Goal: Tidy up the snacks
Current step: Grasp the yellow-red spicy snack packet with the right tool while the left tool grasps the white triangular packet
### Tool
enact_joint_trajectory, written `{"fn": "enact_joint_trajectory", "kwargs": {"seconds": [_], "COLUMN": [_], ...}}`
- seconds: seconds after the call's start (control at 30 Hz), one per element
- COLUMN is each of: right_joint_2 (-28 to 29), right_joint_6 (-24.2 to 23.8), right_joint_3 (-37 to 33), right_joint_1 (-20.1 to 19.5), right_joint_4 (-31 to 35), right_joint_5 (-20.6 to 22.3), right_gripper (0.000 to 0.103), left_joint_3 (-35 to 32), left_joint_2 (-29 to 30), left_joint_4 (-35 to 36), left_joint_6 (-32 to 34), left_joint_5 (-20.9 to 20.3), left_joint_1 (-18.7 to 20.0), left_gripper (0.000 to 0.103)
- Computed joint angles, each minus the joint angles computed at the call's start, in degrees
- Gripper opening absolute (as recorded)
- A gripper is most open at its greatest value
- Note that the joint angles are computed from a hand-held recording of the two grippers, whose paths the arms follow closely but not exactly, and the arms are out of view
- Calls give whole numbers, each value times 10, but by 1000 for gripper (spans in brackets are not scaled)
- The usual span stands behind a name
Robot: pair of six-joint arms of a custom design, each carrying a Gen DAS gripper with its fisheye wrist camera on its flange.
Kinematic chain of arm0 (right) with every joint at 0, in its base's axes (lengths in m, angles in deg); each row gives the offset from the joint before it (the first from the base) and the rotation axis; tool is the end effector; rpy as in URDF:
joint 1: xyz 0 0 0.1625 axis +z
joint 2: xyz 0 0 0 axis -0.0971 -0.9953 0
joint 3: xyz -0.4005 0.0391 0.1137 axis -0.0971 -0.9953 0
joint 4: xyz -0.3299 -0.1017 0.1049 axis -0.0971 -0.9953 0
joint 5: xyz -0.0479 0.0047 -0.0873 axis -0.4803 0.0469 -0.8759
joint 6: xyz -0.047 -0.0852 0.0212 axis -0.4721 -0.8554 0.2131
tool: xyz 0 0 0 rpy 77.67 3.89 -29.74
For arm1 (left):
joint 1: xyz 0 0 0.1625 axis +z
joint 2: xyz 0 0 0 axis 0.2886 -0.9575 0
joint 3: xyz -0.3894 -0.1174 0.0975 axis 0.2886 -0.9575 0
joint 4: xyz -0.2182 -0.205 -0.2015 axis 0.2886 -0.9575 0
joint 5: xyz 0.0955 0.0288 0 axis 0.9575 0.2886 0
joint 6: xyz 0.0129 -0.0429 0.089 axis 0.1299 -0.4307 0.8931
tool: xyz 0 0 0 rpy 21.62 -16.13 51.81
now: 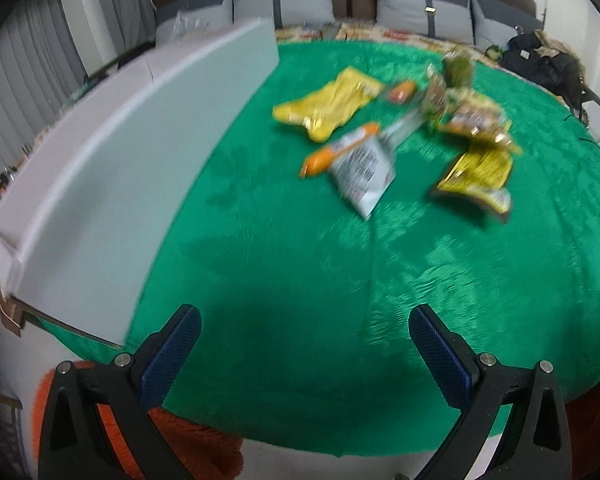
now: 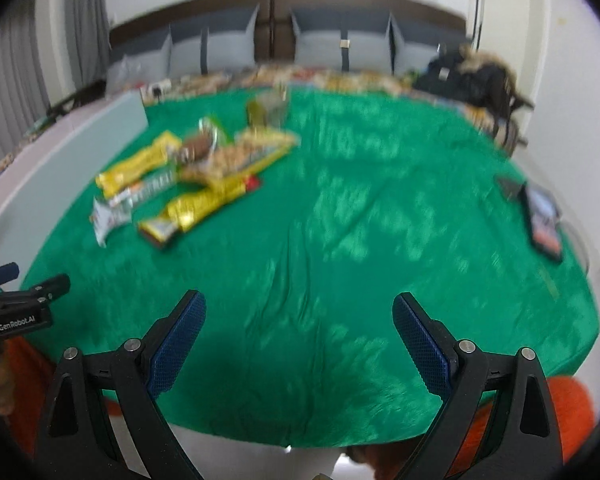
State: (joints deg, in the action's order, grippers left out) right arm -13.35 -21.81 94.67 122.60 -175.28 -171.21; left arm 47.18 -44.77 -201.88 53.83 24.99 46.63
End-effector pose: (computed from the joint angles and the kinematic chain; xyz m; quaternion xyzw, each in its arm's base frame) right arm 0.3330 -0.5393 0.0731 0.0681 -0.8581 0.3488 0.3706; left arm -0.0768 -0.6259 0.2806 0.1473 0.8776 -0.2404 0.3876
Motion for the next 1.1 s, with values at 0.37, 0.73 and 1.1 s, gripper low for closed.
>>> {"fn": "enact_joint_trajectory", "kwargs": {"seconds": [0.37,0.73,1.1], "right_joint_2": [46,199,3], "right_joint_6": [129,61,4], "right_joint_3": [-202,-494,-89], "right_joint_1": [-47,-40,-57], "right_joint_4": [254,501,162], "right_joint_5": [174,66,70], "right_gripper": [96,92,48], "left_joint_3": [-37,-30,-27], "left_joint_2": [30,26,12], "left_joint_4": [-25,-51,-12], "left_joint_6": [24,53,17], "left_joint_5": [-50,-61,-58], "left_joint_1": [36,39,35], "left_gripper": [103,103,102]}}
